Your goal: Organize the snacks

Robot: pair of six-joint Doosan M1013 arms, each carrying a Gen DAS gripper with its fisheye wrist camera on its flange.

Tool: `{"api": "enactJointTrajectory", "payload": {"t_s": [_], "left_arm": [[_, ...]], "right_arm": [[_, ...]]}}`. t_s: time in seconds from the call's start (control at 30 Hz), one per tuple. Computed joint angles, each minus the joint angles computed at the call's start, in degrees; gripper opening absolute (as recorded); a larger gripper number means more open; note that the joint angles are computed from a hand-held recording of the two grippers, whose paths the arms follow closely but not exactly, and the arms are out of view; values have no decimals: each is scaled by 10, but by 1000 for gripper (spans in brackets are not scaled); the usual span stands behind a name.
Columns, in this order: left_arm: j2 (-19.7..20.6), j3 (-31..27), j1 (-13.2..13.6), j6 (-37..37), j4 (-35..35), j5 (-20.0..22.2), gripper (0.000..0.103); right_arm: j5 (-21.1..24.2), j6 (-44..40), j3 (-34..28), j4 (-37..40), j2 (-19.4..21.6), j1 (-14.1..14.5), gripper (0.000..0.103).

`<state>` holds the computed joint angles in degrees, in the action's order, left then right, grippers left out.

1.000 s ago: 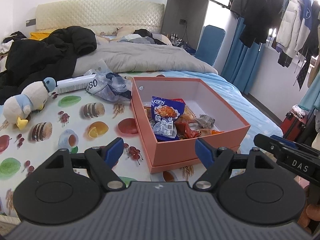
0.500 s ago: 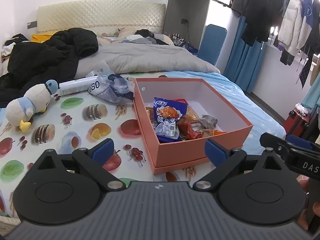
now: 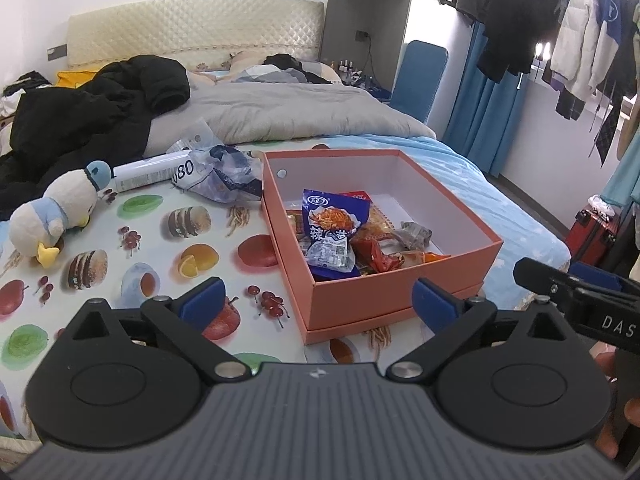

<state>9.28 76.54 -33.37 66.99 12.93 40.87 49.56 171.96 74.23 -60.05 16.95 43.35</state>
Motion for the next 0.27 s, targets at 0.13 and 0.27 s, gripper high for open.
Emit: {"api": "enactJointTrajectory", "payload": {"t_s": [0.13, 0.27], "left_arm": [[-2, 2, 1, -4, 1, -5, 101], [-2, 2, 0, -11, 9, -1, 101]], "right_arm": [[1, 0, 0, 3, 0, 0, 101], [3, -2, -1, 8, -1, -1, 101]]}}
